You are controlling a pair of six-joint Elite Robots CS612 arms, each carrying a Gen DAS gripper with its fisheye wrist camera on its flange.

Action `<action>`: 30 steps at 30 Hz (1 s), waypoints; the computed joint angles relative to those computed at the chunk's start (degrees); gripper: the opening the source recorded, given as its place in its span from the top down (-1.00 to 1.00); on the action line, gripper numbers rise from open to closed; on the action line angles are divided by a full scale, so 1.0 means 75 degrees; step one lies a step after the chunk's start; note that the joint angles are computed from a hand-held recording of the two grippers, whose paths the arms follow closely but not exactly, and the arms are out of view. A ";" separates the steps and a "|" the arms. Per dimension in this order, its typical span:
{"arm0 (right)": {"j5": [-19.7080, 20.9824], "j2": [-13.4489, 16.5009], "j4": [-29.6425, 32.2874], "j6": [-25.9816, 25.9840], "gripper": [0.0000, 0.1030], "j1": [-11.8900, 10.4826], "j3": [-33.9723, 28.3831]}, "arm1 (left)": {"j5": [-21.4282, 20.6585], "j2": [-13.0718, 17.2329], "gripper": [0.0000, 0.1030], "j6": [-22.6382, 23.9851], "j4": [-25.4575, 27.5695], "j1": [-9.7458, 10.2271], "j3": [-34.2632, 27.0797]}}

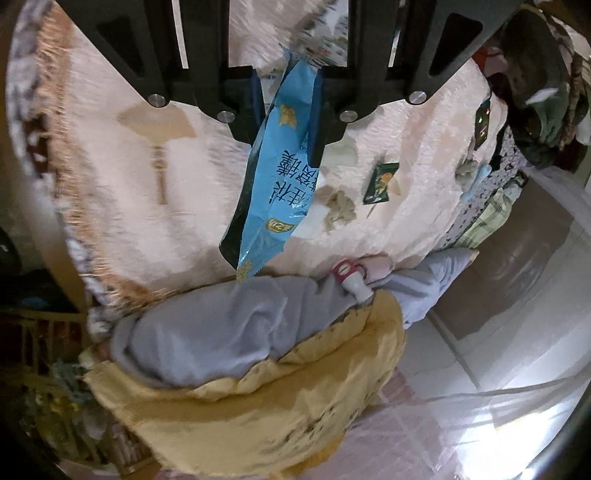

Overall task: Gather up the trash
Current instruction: 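Grasp the white-green milk bag with the left gripper while the right gripper grasps the blue snack packet, then carry the milk bag and blue packet to the bucket and release both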

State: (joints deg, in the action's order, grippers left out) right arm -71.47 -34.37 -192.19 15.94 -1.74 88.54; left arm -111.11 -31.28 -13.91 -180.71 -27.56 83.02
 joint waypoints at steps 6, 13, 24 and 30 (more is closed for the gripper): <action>0.0091 -0.0347 -0.0881 0.0267 0.75 -0.0245 0.0710 | -0.0124 -0.0124 0.54 0.0159 -0.0170 -0.0131 -0.0015; -0.0510 -0.0611 -0.0225 -0.0161 0.77 -0.0343 0.1021 | 0.0003 -0.0190 0.54 0.0290 -0.0138 -0.0243 -0.0004; -0.2575 0.0103 0.1829 -0.2287 -0.45 -0.0049 -0.0037 | -0.0562 -0.0351 0.54 0.0168 -0.0192 -0.0061 0.0145; -0.1685 -0.0074 0.0654 -0.1456 0.35 -0.0311 0.0570 | -0.0643 -0.0386 0.54 -0.0077 -0.0257 0.0019 0.0100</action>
